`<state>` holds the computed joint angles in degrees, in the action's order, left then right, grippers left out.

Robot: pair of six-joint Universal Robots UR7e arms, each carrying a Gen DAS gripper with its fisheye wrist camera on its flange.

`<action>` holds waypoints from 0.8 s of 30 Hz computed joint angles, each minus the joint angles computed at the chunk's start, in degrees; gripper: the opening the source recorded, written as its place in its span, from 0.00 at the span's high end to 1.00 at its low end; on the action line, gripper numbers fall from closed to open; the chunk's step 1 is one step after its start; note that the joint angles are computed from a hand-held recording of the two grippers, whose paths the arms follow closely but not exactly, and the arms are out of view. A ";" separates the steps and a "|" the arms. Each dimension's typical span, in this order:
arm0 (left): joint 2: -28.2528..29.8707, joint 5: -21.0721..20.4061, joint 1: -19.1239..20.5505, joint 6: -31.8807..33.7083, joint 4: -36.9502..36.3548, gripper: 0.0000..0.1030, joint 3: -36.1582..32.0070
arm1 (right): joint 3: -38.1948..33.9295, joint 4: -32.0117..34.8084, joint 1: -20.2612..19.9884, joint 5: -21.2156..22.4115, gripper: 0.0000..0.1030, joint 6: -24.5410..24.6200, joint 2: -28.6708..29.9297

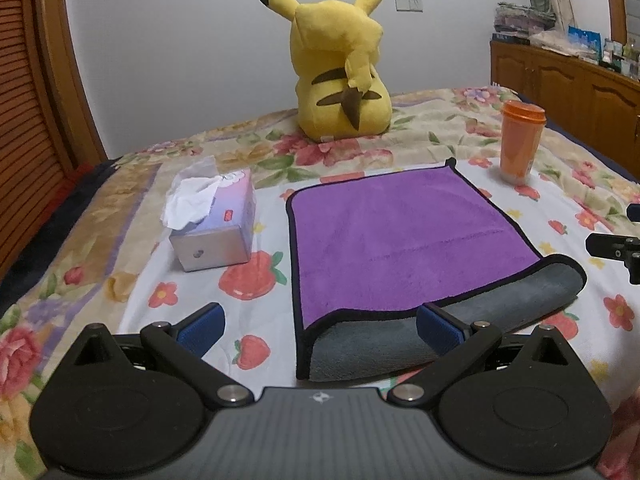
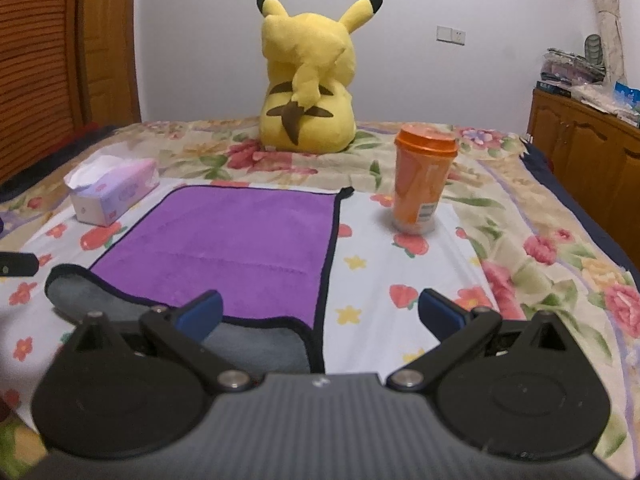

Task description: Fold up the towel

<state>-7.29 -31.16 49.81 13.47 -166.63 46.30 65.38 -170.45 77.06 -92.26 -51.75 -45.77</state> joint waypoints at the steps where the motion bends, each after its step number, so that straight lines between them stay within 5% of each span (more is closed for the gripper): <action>1: 0.09 -0.25 0.17 -0.03 0.46 0.04 -0.30 | -0.49 0.62 0.01 -0.15 0.00 -0.08 0.23; 24: 0.98 -3.75 3.00 -3.26 9.42 0.17 -4.37 | -9.11 12.86 0.10 -3.15 0.00 -2.87 4.58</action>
<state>-6.31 -34.92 52.81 10.21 -157.22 41.93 56.28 -157.59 77.15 -95.41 -54.62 -41.19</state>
